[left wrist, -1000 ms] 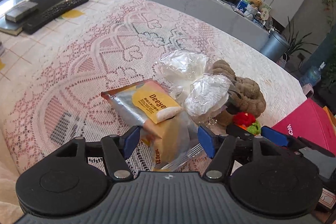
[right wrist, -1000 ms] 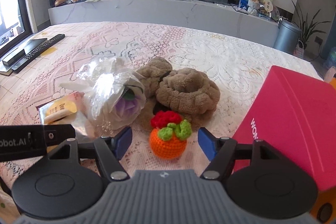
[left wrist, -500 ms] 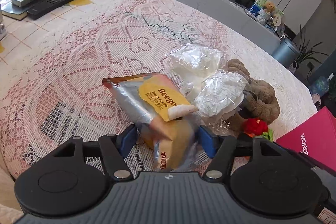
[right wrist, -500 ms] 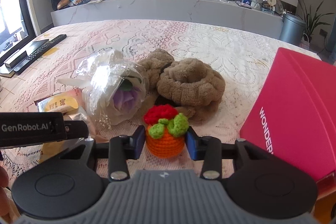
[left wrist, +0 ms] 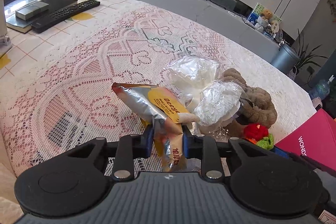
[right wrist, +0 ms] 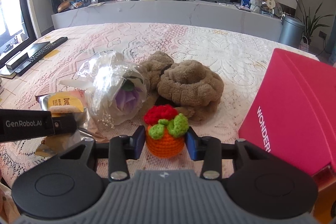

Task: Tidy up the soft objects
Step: 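Grasp the snack packet with the left tool while the right tool grasps the crocheted orange fruit, then carry the snack packet and crocheted fruit with both tools into the orange box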

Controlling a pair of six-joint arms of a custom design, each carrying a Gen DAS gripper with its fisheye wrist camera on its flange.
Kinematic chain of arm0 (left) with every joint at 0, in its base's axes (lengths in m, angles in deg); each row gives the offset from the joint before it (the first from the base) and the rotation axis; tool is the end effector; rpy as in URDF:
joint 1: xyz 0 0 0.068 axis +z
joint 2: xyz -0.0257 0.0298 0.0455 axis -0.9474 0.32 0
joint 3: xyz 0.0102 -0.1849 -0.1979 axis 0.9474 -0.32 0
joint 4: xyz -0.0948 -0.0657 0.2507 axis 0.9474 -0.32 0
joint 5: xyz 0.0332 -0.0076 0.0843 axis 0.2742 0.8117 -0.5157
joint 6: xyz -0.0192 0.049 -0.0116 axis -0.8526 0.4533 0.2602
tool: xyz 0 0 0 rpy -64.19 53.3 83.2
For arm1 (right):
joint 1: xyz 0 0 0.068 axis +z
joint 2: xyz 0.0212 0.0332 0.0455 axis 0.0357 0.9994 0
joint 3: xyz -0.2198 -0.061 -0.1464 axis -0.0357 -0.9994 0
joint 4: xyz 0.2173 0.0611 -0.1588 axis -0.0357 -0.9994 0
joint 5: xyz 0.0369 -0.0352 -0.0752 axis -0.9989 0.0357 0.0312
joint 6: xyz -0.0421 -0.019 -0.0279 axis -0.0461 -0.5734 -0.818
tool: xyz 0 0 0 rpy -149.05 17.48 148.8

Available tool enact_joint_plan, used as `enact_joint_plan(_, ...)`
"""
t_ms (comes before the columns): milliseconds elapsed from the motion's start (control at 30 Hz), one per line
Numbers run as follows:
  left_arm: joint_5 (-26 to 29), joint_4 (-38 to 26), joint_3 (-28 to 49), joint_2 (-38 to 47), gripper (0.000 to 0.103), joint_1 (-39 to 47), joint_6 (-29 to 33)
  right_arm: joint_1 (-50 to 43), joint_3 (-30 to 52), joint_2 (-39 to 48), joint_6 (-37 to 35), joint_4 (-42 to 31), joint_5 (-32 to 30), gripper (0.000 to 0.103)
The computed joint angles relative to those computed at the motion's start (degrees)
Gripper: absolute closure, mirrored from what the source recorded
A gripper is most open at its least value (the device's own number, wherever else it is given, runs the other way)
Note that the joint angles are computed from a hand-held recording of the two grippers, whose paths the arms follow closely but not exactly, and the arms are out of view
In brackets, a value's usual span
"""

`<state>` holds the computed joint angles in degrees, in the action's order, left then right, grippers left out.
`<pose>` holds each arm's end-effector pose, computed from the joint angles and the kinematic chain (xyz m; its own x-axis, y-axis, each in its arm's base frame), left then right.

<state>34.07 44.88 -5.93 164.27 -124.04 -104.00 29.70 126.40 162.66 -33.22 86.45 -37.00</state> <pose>0.2033 -0.2306 0.0259 -0.5623 -0.5386 -0.6275 -0.4658 0.8333 -0.2979 0.3053 0.1614 -0.0099 -0.5996 -0.2871 -0.7470 -0.4719 0.8807 0.0402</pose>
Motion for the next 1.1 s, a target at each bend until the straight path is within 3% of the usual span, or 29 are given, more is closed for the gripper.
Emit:
enact_joint_plan(333, -1.2, -3.5, -1.8, -4.9, 0.076, -4.3, -2.1, -0.1, -5.1, -4.8, -1.6, 1.5, -1.4, 0.063)
enact_joint_plan(667, -3.2, -9.0, -2.4, -9.0, 0.076, -10.9, -6.9, -2.0, -13.6, -14.7, 1.7, -1.5, -6.3, 0.063)
enact_joint_plan(833, -5.5, -11.8, -1.6, -10.5, 0.076, -14.1, -8.6, -3.8, -20.2, -22.0, 2.0, -1.5, -7.1, 0.063)
enact_joint_plan(1100, -9.5, -16.8, 2.3, -11.6, 0.077, -19.3, -9.6, -9.9, -29.0, -38.6, 2.7, -7.2, -11.2, 0.062)
